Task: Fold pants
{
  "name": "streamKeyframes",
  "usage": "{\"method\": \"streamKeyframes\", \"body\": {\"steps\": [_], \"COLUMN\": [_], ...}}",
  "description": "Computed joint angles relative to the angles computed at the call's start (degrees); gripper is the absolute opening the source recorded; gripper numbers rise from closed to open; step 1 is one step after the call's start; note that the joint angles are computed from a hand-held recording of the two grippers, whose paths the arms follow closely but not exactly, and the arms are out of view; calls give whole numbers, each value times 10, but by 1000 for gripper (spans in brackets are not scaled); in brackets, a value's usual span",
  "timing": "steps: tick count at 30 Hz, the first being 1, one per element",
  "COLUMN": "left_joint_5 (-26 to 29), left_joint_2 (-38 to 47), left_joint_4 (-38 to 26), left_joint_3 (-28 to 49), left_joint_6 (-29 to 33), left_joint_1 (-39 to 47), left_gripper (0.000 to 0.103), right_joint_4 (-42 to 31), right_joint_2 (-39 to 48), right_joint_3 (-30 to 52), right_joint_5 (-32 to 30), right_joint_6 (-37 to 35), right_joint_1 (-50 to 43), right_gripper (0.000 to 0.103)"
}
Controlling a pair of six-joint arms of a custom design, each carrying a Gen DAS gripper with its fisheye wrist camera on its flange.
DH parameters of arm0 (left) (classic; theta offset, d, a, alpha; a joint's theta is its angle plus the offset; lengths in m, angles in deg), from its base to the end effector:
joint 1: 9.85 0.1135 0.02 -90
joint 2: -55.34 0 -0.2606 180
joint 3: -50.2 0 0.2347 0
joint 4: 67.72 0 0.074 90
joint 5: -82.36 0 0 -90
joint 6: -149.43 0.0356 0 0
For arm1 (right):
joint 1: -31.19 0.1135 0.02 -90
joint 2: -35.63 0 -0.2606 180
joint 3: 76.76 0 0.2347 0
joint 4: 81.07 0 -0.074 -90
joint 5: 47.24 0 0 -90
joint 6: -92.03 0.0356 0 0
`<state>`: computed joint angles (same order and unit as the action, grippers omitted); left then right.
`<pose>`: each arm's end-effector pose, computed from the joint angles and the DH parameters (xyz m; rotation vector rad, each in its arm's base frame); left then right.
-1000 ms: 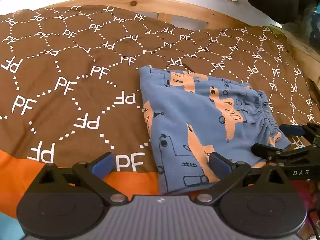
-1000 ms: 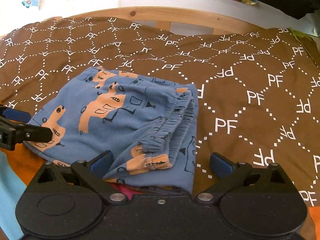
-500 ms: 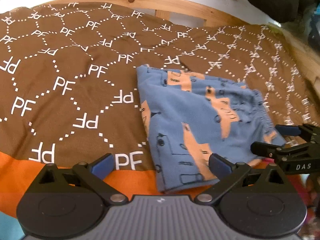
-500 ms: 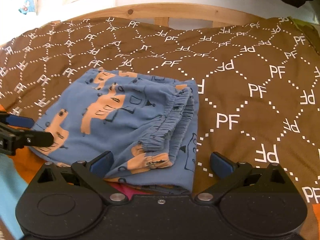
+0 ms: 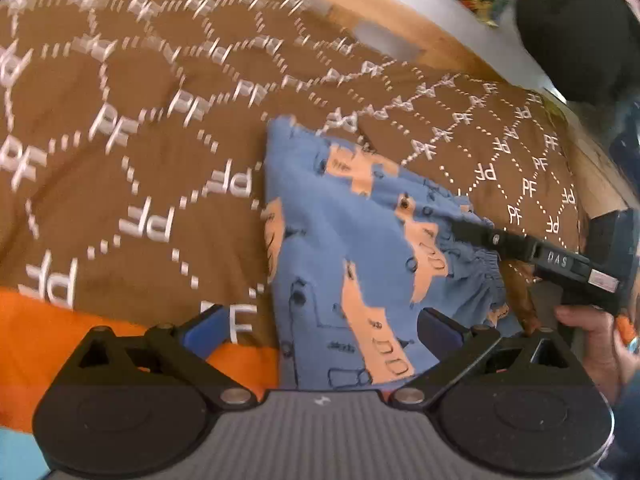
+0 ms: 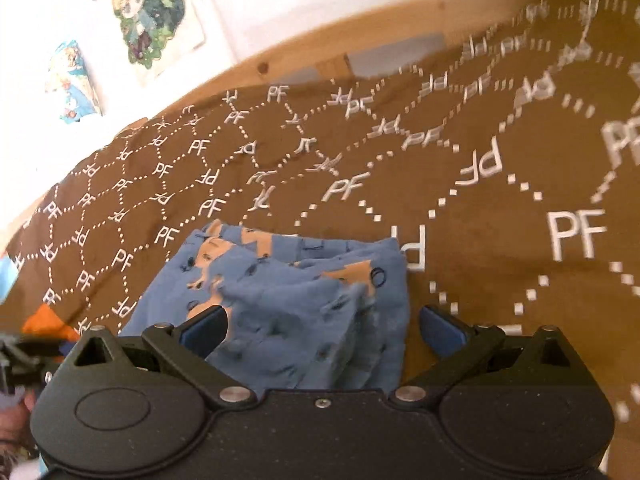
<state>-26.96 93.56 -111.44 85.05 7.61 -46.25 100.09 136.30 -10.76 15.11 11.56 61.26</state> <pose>0.1058 -0.0634 0.1821 -0.4724 2.3142 -0.3566 0.2940 0.1893 0.1778 -0.6797 2.1168 0.9114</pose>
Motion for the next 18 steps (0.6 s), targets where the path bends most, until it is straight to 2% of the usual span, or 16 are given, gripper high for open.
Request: {"method": "streamKeyframes", "body": {"steps": [3,5,6,8,9,11,14,18], "left_joint_5": [3,2,3,3,-4,-35,-73,-86], "left_joint_2": [-1,9,9,-2,-9,-14,13,64], "left_joint_4": [0,3,6,3,-5,-24,-43,-67], "left_joint_3": [0,4,4,3,4,5,17,48], "left_joint_6": [-2,-12,-22,-46,-62,-114,-150,-145], "left_joint_1": [0,-2,-1,-3,-7,-30,-61,-77], "left_gripper": [103,101,98,93,88,81,71,59], "right_joint_4": [61,63,67,70,72,74,73,67], "right_joint_2": [4,4,3,1,3,3,-3,-16], "right_joint_3": [-26,-27,-29,-34,-34,-37,-43,-48], "right_joint_5": [-29,-34,-34,-27,-25,-26,-11,20], "right_joint_6": [51,54,60,73,77,83,71,48], "right_joint_1": [-16,-20,-21,-23,-25,-28,-20,-4], "right_gripper": [99,91,87,66,63,51,41,35]}}
